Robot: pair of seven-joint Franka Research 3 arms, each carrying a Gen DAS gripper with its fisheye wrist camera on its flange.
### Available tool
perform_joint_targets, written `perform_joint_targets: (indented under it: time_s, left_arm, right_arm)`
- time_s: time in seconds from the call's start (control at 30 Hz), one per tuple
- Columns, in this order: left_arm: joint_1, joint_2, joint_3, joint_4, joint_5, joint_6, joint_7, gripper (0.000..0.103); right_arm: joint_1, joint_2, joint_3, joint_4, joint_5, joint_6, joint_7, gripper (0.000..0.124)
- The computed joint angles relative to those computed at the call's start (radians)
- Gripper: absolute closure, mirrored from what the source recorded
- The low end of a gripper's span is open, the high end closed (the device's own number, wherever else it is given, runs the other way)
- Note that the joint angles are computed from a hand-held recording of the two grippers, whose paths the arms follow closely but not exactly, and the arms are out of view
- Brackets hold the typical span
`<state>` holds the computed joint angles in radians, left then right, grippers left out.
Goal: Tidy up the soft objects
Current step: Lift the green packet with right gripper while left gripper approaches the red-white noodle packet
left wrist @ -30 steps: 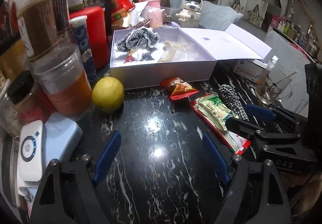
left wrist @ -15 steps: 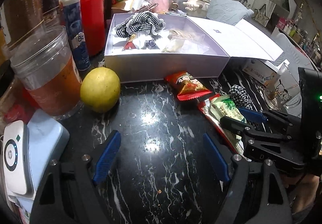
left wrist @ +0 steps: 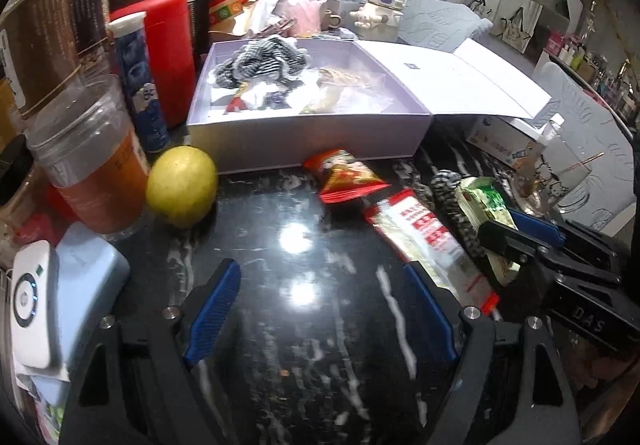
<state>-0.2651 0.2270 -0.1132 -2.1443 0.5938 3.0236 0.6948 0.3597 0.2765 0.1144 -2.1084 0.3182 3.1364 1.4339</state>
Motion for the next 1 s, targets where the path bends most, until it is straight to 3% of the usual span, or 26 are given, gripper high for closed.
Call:
perform_joint_targets:
  time_s: [0.27,0.43,0.57,0.63,0.7,0.8,0.87,0.93,1.0]
  left_arm:
    - [-0.030,0.046,-0.033,0.061,-0.034,-0.022,0.016,0.020]
    - [-0.036,0.098,-0.068,0.118,-0.105,-0.047,0.065,0.020]
    - [-0.036,0.159,-0.097,0.198,-0.171,-0.119,0.127,0.020]
    - [-0.022,0.184,-0.118,0.226,-0.221,-0.133,0.156,0.020]
    - [-0.019,0.200,-0.125,0.247,-0.255,-0.143,0.174,0.020]
    - [-0.050,0.228,-0.097,0.292,-0.255,-0.174,0.167,0.020]
    - [-0.093,0.257,-0.062,0.351,-0.219,-0.260,0.147,0.020]
    - [-0.128,0.265,-0.026,0.368,-0.159,-0.277,0.113,0.020]
    - [-0.120,0.266,-0.032,0.362,-0.153,-0.266,0.105,0.020]
  right_arm:
    - [0.054,-0.076,-0.103,-0.123,-0.039,0.036,0.111,0.088]
    - [0.117,-0.109,-0.211,-0.193,-0.121,0.051,0.220,0.088]
    - [0.077,-0.120,-0.193,-0.218,-0.135,0.058,0.233,0.088]
    - [-0.016,-0.124,-0.099,-0.223,-0.084,0.059,0.181,0.088]
    - [-0.028,-0.126,-0.088,-0.227,-0.075,0.063,0.169,0.088]
    - [-0.012,-0.128,-0.108,-0.230,-0.085,0.067,0.171,0.088]
    - [-0.048,-0.124,-0.067,-0.224,-0.059,0.062,0.144,0.088]
    - [-0.081,-0.121,-0.027,-0.219,-0.029,0.059,0.111,0.088]
    - [-0.110,-0.120,0.010,-0.218,0.006,0.061,0.078,0.088]
